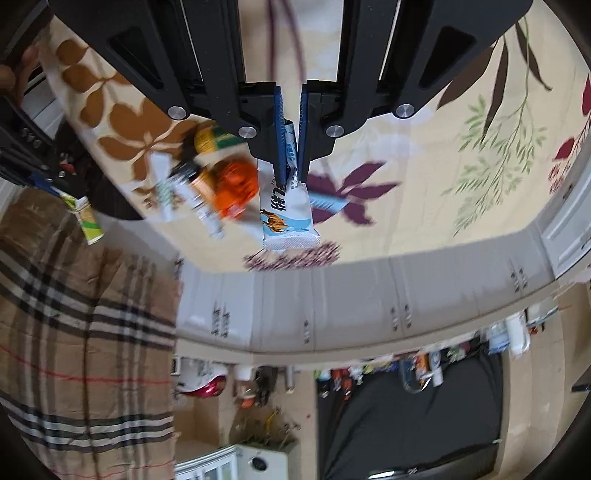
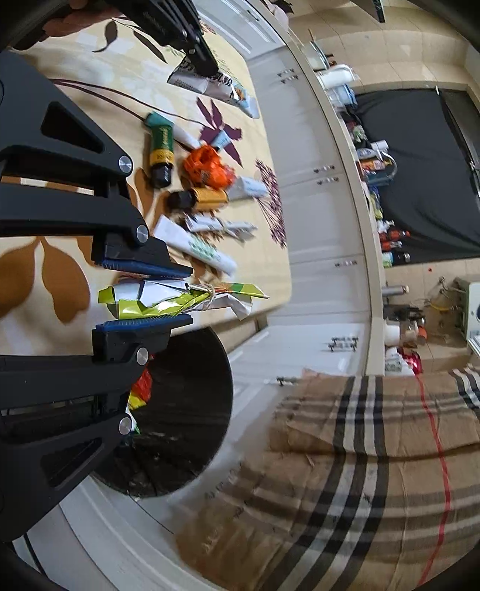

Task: Collect trash
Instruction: 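Carry the wrapper and toothpaste tube over the black bin and open both tools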

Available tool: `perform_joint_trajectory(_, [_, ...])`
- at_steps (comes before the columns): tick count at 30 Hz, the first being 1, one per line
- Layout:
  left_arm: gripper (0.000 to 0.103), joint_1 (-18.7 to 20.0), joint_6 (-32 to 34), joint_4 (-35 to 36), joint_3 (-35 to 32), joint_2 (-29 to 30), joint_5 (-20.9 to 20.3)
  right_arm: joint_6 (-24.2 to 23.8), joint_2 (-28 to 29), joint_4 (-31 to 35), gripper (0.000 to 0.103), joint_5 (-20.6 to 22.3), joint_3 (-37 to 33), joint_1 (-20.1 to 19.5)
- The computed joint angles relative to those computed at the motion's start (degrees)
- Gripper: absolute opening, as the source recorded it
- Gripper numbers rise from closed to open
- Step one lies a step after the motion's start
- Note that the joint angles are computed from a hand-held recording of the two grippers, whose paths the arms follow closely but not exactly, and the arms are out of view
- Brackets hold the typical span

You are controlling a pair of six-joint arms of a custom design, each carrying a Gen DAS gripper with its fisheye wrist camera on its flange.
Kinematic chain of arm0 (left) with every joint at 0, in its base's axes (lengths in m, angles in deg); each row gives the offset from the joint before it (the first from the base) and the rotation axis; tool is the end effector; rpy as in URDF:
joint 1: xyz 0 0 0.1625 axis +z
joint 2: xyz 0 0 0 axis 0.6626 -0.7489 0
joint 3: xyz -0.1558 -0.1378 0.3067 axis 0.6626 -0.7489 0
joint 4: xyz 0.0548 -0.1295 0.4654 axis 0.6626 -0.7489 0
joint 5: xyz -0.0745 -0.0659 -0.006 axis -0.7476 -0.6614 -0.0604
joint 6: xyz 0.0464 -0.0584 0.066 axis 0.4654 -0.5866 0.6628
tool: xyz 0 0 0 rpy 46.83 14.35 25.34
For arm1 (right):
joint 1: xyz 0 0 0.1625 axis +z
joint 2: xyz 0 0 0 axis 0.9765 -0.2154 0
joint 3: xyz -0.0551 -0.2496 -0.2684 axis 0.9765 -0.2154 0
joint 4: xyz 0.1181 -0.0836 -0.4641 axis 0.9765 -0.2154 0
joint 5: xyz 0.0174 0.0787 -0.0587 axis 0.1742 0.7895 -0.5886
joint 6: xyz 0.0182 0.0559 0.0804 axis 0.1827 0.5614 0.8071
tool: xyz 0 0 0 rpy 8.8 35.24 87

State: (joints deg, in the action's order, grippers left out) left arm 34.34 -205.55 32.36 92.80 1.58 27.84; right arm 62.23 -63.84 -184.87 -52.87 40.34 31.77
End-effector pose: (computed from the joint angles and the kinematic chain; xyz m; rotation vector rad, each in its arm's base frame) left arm -0.0042 -0.7043 0.2469 0.9329 2.2505 -0.9968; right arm 0.2832 -0.6335 -0.0676 0.1250 -2.0607 1.2430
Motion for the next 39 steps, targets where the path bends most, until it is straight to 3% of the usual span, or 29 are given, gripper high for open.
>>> perform_joint_trajectory(13, [0.007,-4.4,3.1,-1.8,0.4,3.8,8.1,-9.6,-0.6,-10.4,0.02,-4.0,-2.4,-2.0])
perform_joint_trajectory(22, [0.007,-5.9,3.8,-1.9,-1.9,8.5,7.5,-12.7,-1.5,-13.5,0.02,-5.1,-2.4,-4.0])
perform_joint_trajectory(39, [0.007,-7.7,4.0,1.9,-10.2,18.0,5.8,-10.7,-3.0,-11.9,0.02,-5.1,-1.7,-7.6])
